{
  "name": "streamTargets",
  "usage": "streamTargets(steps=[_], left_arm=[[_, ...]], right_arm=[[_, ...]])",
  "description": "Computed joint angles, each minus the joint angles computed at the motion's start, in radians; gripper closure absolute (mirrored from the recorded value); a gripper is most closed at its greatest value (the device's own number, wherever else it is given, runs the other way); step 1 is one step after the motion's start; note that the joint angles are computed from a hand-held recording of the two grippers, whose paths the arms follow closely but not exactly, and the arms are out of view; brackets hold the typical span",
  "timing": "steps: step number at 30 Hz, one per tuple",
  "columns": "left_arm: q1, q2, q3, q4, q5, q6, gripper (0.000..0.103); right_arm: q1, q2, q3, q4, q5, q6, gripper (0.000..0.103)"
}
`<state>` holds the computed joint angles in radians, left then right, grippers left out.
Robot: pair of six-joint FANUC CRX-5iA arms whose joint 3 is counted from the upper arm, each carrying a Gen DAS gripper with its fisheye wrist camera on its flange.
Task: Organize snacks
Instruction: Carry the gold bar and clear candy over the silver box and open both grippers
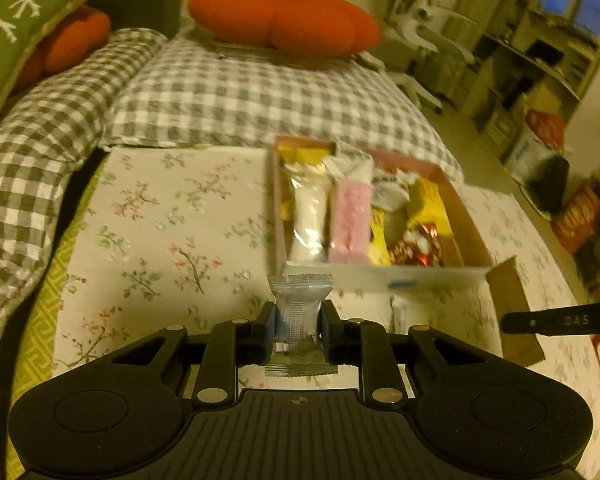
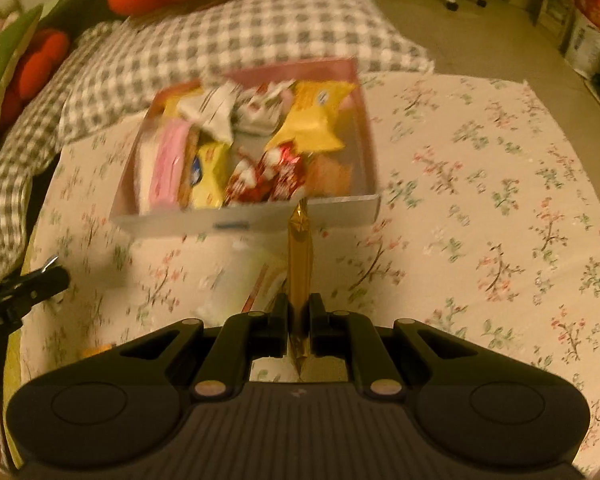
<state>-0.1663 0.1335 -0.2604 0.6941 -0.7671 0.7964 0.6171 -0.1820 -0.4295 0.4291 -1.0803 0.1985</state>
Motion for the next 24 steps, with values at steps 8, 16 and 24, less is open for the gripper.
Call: streamTargets(steps=[8, 16, 24], left_arm=[[-0.057, 0.042, 0.003, 0.181, 0.047, -0.018, 0.083], [-0.135, 0.121, 0.025, 0.319, 0.112, -0.042, 0.083], [-0.206, 0.183, 0.059, 0.374, 0.149, -0.054, 0.083]], right_arm=[[-0.066, -0.004, -0.013, 0.097, 0.079, -0.068, 0.095], [-0.142, 0.019, -0.043, 0.179, 0.134, -0.102, 0.095], [-0.178, 0.099, -0.008, 0.203, 0.132, 0.002, 0.094]])
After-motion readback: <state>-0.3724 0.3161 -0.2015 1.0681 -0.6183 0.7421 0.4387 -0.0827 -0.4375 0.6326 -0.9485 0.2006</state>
